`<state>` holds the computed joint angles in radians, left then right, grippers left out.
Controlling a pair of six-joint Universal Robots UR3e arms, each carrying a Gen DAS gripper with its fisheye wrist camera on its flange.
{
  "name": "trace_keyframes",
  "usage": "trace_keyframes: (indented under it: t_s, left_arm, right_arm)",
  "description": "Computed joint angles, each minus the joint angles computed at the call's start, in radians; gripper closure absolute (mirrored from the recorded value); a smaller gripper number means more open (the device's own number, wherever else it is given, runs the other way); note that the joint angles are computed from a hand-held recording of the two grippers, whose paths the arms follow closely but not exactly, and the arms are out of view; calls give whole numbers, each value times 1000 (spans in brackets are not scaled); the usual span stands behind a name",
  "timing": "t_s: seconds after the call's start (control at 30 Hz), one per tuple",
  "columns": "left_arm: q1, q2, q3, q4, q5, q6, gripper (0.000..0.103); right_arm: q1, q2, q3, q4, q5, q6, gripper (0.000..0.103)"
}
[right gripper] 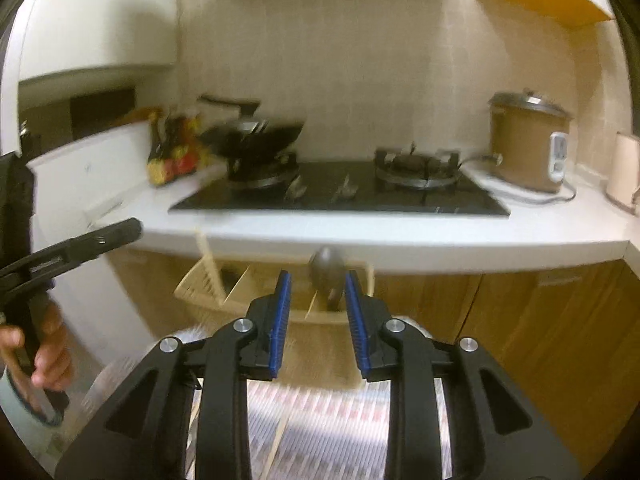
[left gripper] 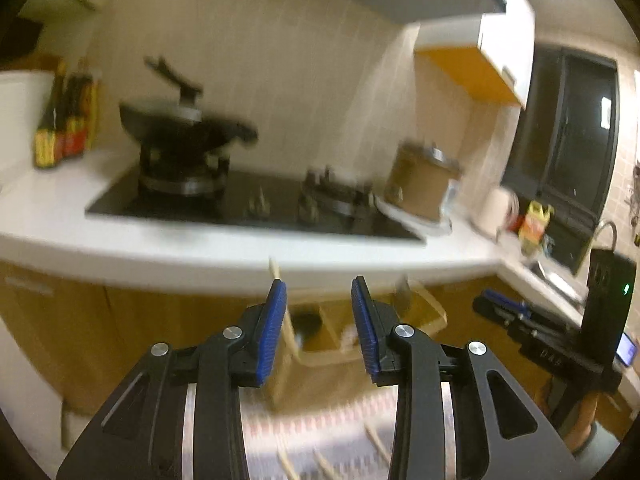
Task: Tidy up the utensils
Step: 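Return both tools to the remaining utensils on the cloth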
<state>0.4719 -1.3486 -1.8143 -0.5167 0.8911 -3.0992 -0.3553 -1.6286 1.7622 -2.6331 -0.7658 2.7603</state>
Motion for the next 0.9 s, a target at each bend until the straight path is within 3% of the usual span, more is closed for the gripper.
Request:
trace_keyframes:
  t_s: [0.13,0.23,0.3,0.37,0.47,0.9]
  left_arm:
    - [15,49,69,-393,-5,162,70]
    - [-14,19,147,-673,46,267,70]
    - [-28,17,136,-738,65,313,70]
    - [-52,17,106,-734,111,324,70]
    - [-78,-1,55,-713,156,328,70]
    - [-131,-163,-51,-448,268,194,71]
  right_arm:
    - [-10,-116,-38,388,-33,-171,78]
    - [31,-130,-96,621,-137,-239,78]
    - [52,-119,-121,762,-184,-273,78]
    - [64,-97,-139,888,-210,-303,78]
    - [85,-71,-115,962,-243,-312,78]
    - [157,-45,42,820,-424,-193,78]
